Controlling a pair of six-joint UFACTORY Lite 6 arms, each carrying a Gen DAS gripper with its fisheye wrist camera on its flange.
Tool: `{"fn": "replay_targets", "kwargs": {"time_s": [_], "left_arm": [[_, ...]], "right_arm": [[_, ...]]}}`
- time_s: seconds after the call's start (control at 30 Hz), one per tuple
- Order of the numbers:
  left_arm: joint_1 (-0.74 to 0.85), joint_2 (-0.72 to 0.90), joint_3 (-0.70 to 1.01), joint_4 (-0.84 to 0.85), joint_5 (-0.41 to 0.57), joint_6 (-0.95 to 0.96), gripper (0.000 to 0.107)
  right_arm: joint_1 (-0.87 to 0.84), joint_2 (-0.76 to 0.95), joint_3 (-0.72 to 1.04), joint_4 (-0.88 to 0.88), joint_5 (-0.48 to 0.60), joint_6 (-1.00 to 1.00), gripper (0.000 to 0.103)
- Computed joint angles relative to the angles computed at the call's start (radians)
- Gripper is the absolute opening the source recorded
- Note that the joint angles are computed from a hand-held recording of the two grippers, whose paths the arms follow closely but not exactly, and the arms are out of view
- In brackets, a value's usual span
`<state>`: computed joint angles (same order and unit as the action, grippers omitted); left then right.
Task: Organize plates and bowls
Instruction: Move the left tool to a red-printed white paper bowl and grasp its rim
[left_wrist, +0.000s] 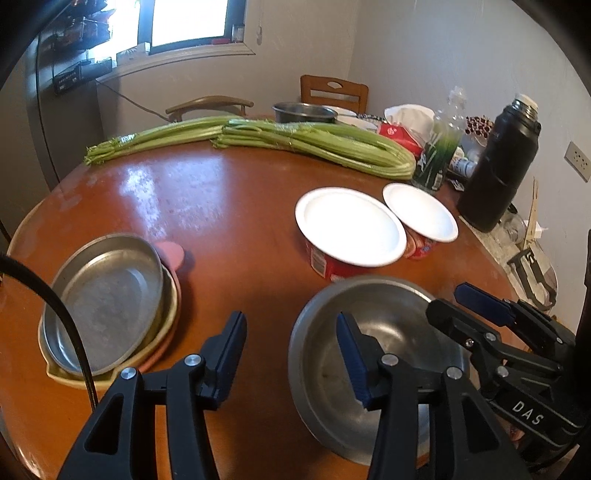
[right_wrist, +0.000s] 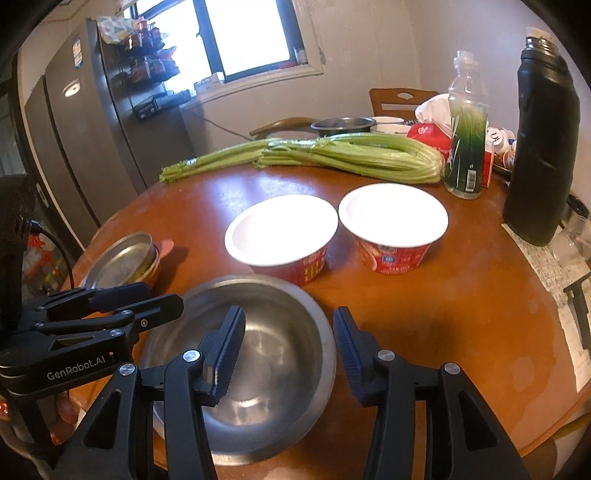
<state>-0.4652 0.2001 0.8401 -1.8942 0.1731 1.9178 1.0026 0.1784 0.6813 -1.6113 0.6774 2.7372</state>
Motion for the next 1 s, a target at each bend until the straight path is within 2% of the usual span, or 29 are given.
{"fn": "replay_targets", "kwargs": {"time_s": [0.1,0.3,0.6,0.7,0.87,1.0], "left_arm": [[0.007,0.023,0.043,0.077,-0.005,-0.078,0.050],[0.014,0.088,0.161,0.358,-0.014,-0.357,0.050],[-0.028,0.252,0.407,0.954,-0.015,-0.958,0.050],[-0.043,0.310,0.486,1.097,0.004,-1.101,0.050],[-0.061,0.395,0.593,1.277,0.040,-1.281,0.050],[-0.063,0.452,0.665,1.344,0.073,-1.359,0.050]], "right_arm": [[-0.038,-0.015,-0.005,-0.028,-0.017,0.018,0.051],[-0.149,-0.008,0.010,-0.113,-0.096,0.047,0.051],[-0.281,0.050,0.083,-0.217,-0.187,0.041,0.052],[-0.325,0.078,0.107,-0.273,-0.226,0.064,0.051],[-0.368,0.116,0.128,-0.369,-0.261,0.127,0.052],[-0.393,0.136,0.143,-0.401,-0.281,0.134,0.052]]}}
